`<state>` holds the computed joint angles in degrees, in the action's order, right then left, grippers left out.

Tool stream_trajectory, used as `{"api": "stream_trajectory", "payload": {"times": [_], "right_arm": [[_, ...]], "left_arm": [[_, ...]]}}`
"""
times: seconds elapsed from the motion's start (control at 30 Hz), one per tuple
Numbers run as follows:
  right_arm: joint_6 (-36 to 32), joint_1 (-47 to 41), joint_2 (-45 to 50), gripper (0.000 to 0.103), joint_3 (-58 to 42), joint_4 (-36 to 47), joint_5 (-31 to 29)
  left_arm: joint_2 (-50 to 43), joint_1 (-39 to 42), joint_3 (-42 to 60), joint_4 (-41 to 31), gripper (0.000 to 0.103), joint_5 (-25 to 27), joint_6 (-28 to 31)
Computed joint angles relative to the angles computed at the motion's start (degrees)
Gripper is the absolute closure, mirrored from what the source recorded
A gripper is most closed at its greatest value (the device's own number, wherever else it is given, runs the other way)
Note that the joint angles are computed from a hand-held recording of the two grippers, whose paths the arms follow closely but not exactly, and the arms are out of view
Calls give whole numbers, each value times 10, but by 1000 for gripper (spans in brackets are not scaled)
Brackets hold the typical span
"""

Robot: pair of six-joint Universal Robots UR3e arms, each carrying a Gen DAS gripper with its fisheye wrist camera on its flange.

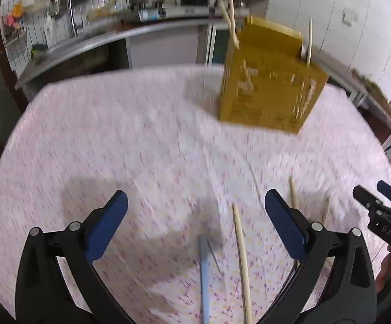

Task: Organize utensils
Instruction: 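Open both tools and reach back toward the remaining utensils, then grasp a wooden chopstick with the left tool while the right tool grasps another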

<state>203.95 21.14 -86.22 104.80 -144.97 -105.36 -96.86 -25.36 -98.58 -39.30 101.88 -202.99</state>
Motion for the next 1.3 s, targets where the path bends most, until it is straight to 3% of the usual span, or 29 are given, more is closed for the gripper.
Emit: {"api": "stream_trajectory", "payload": {"times": [0.3, 0.63, 0.83, 0.9, 0.97, 1.3], "right_arm": [[23, -9, -25, 20, 45, 4, 14], [-9, 33, -87, 30, 91, 18, 52], [-36, 66, -101, 33, 97, 30, 48], [-50, 66, -103, 39, 104, 29, 53], [-60, 64, -101, 45, 107, 33, 60], [-120, 34, -91, 63, 116, 23, 123]], "left_arm": [[-23, -27, -14, 3, 6, 10, -10], [-30, -13, -17, -6, 37, -34, -2], [-38, -24, -4, -3, 40, -35, -1], [-44, -28, 1, -5, 42, -36, -5], [-55, -32, 9, -12, 53, -39, -9], [-104, -47, 66, -46, 69, -26, -15]]}}
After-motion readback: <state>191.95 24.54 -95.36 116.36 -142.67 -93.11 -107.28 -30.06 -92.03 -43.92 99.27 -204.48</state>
